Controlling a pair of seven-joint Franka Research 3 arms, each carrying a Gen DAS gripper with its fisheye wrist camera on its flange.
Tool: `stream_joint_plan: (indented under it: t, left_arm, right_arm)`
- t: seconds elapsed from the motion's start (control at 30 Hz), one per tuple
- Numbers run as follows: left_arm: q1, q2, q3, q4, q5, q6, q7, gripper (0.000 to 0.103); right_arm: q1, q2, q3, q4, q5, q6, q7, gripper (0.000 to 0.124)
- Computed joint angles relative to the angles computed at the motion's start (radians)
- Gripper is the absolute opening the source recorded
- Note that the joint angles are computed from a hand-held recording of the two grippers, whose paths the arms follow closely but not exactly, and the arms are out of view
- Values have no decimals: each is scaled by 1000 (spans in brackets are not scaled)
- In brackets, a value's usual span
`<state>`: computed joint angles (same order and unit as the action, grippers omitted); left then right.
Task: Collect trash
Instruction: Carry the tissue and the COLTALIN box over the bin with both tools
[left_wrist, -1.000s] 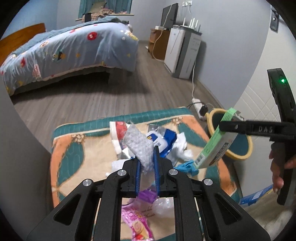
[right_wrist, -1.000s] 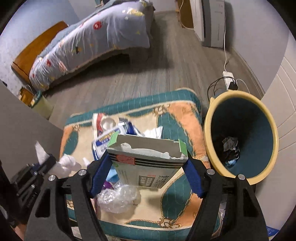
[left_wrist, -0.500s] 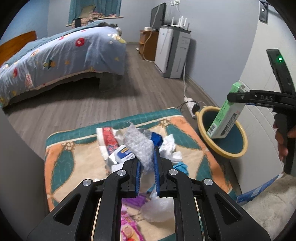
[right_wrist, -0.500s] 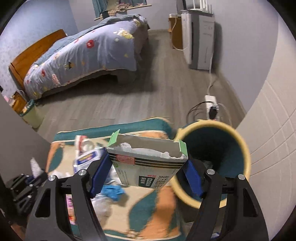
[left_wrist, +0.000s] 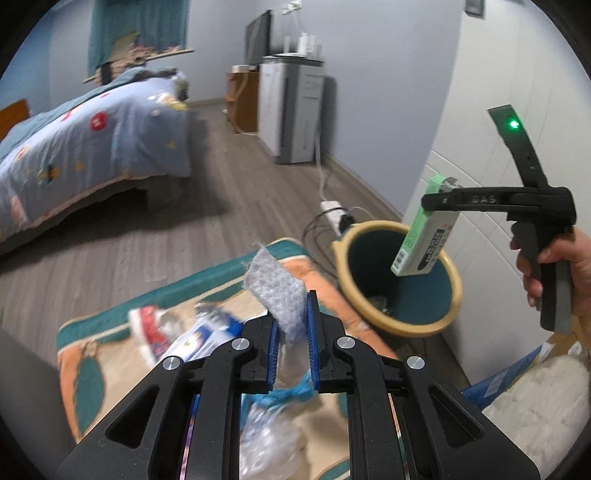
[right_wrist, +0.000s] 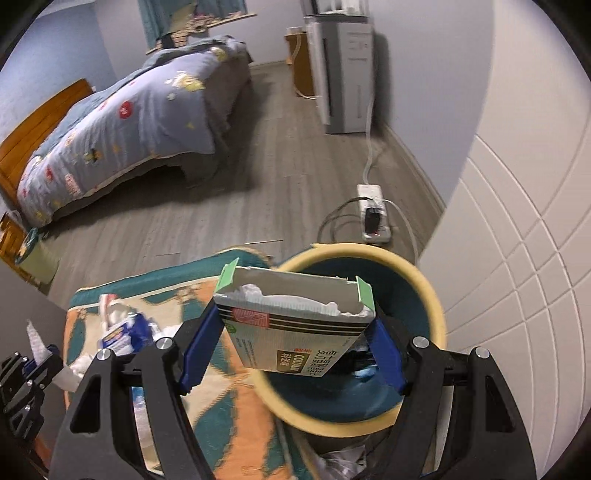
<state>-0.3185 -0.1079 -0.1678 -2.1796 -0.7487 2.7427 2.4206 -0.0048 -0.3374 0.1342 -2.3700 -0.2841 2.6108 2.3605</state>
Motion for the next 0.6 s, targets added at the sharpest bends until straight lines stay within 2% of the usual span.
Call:
stream_joint_plan:
  t: [0.23,0.6]
  left_arm:
    - [-27,84,-62,102,21,-46,42,13]
    - [-12,259,-171,273,56,-156,20,13]
  right_arm:
    - [-38,-5,-38,-56,29,-10,13,72]
    - [-76,17,-59,-94,55,-19,76,72]
